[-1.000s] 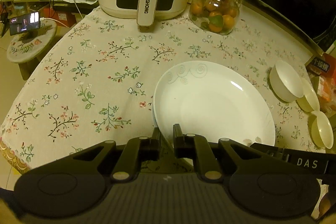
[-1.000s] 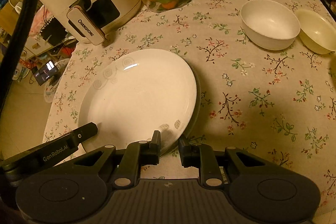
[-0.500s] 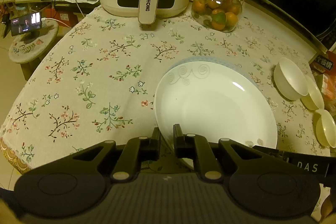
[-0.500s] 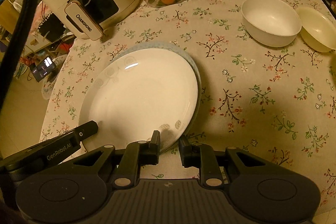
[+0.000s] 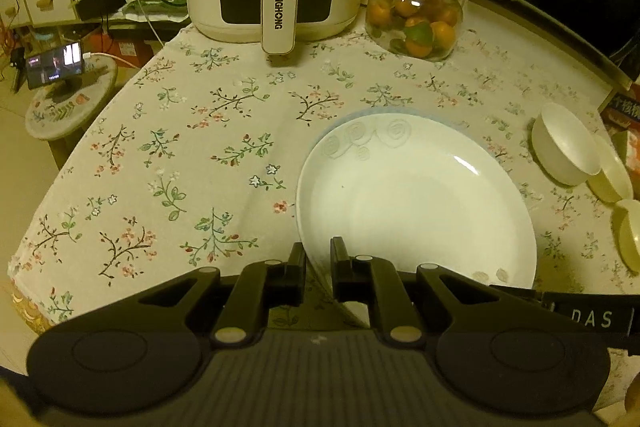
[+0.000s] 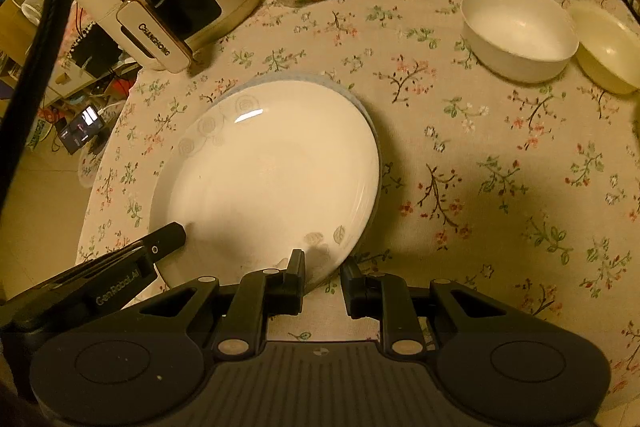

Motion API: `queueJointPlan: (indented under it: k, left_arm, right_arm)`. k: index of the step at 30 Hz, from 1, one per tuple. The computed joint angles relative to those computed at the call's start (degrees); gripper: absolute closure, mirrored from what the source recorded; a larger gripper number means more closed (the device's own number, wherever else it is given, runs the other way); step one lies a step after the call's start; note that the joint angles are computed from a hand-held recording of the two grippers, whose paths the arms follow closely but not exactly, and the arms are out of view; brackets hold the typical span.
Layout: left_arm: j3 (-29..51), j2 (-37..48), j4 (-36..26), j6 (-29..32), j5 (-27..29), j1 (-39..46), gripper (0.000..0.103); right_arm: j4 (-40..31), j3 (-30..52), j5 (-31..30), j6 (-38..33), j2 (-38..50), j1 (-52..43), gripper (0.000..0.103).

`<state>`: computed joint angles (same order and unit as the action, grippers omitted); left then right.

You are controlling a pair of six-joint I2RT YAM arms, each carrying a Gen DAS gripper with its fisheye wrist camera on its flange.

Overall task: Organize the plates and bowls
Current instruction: 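Lower the white plate onto the stacked blue-patterned plates with both grippers, then open both grippers and move them to the white bowl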

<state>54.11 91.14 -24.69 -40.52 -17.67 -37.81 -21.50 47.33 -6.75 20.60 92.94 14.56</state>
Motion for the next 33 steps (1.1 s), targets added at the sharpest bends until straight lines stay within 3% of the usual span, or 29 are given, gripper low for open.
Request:
queueJointPlan:
  k: [16, 29, 31, 33]
  left_arm:
    - [1.44, 2.28, -0.93, 2.33, -6.16, -2.82, 0.091]
    - [1.92, 2.57, -1.46, 2.65, -5.59, -2.45, 0.091]
    - [1.78, 2.14, -1.53, 2.45, -4.24, -1.70, 0.089]
    - [1.77, 1.82, -1.87, 1.88, -3.51, -1.11, 0.080]
  right_arm:
    - [-1.10, 0.99, 0.31, -1.02, 0.56, 0.00, 0.081]
    - [-1.57, 1.51, -0.81, -1.50, 0.91, -0.73, 0.078]
    - [-1.57, 1.45, -1.16, -1.76, 0.80, -1.03, 0.078]
    - [-1.37, 1.23, -1.31, -2.09, 0.31, -1.44, 0.078]
